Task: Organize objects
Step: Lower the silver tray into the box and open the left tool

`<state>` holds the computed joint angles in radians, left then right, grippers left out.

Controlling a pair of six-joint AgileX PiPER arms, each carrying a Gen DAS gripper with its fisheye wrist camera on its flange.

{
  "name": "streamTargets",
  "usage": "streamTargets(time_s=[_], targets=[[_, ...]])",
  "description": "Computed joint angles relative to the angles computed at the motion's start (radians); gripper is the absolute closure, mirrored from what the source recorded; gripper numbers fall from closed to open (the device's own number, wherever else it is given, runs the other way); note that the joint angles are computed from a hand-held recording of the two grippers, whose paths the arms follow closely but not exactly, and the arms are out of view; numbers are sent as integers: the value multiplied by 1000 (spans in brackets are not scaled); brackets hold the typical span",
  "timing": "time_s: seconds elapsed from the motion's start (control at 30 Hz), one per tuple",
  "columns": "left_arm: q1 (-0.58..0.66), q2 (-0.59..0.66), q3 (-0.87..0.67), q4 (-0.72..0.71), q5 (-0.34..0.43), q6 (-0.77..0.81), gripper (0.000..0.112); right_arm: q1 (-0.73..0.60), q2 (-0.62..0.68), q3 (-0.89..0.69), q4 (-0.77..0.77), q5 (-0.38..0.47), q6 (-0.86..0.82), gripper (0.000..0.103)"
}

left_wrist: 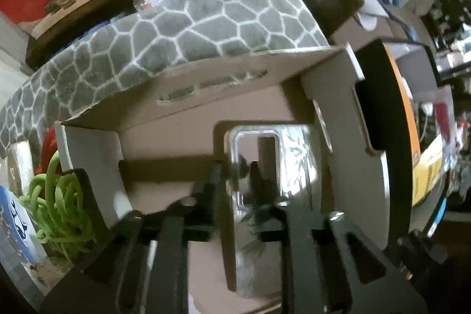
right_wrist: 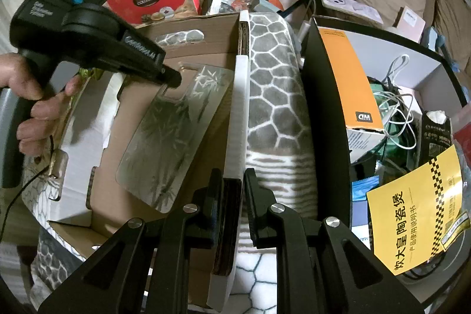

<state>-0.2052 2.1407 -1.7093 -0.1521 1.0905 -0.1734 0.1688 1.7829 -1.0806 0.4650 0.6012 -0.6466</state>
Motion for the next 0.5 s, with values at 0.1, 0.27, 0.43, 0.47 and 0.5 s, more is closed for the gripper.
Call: streamTargets(time_s=[0.1, 0.27, 0.43, 0.47, 0.5], targets=[[-18, -13, 22, 34, -22, -24, 87, -1, 1, 1, 4, -1, -3, 87], [38, -27, 68, -93, -75, -45, 104, 1, 2, -1, -4, -4, 3, 86], [88, -65, 161, -204, -168, -71, 105, 0, 4, -2, -2, -4, -1, 86], [90, -71, 173, -206, -183, -80, 105, 0, 4, -2, -3, -4, -1, 86], [86, -73, 176, -199, -192, -92, 105, -1, 4, -2, -3, -4, -1, 86]])
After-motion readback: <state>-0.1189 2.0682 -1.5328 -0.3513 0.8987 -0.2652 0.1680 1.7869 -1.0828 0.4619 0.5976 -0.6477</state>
